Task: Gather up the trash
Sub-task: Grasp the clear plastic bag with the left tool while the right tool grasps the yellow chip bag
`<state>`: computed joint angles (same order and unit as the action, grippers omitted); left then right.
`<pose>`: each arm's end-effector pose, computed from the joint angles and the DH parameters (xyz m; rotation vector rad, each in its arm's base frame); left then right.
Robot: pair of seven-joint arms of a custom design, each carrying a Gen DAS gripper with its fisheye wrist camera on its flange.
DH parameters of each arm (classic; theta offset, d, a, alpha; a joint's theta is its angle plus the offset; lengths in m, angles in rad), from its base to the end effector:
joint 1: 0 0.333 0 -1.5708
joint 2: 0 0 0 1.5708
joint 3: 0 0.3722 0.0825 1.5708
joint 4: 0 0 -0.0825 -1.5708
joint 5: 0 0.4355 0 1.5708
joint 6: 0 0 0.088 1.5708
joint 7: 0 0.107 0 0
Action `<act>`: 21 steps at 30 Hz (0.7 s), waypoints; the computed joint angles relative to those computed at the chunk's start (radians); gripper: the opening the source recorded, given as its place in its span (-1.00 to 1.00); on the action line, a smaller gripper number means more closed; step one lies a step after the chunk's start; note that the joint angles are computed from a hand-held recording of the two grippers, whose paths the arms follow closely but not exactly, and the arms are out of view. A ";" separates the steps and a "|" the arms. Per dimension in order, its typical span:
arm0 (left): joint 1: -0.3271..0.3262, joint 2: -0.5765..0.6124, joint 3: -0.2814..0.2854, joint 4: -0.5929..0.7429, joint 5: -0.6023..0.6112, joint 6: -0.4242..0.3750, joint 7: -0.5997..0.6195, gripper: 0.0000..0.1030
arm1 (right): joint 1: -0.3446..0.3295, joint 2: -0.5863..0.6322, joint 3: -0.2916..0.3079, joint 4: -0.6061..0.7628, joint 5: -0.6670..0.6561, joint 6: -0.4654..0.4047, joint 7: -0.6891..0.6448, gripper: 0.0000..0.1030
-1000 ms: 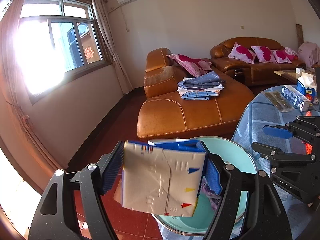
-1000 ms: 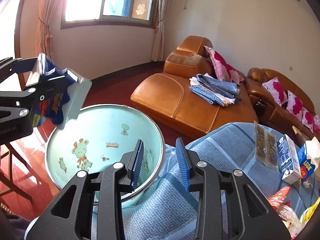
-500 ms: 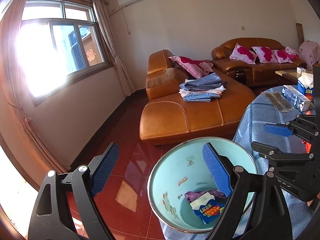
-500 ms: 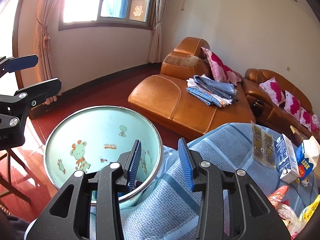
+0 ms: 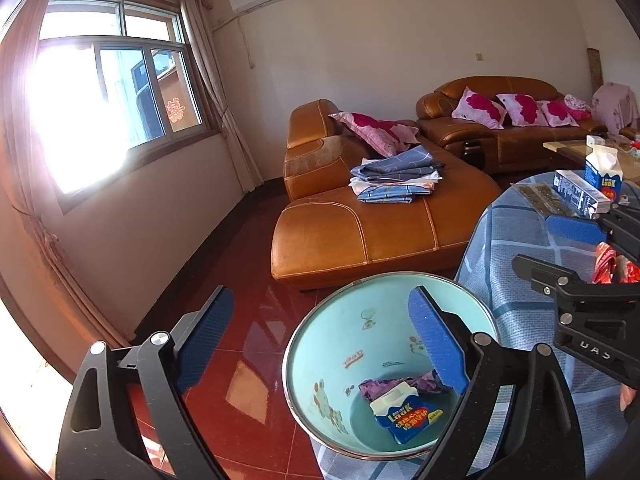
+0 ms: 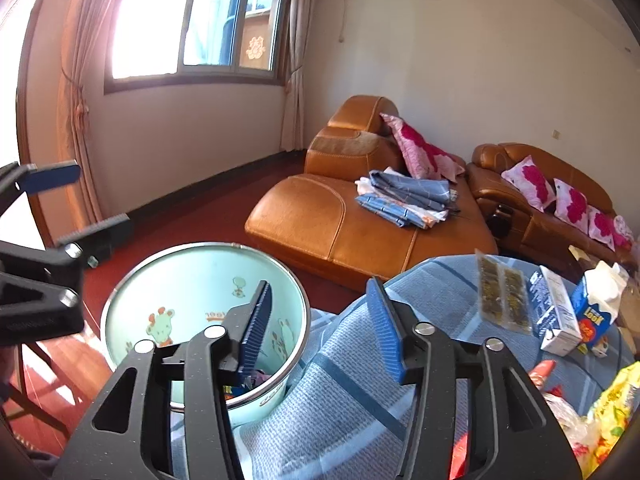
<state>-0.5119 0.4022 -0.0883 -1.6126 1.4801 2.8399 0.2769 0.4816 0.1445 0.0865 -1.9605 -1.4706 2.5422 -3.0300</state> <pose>0.6106 -0.4682 0.4826 -1.0426 1.9058 -0.9443 0.5606 0.3696 0.4700 -1.6060 1.5929 -1.0611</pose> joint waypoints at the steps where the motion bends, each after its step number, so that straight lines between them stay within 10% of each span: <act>1: 0.000 -0.002 -0.001 -0.002 0.002 0.007 -0.004 0.73 | 0.004 -0.017 0.002 -0.010 -0.002 -0.017 0.005 0.05; 21: -0.159 0.051 0.011 0.006 -0.135 0.232 0.220 0.74 | -0.077 -0.606 0.219 -0.582 0.316 -0.460 0.217 0.15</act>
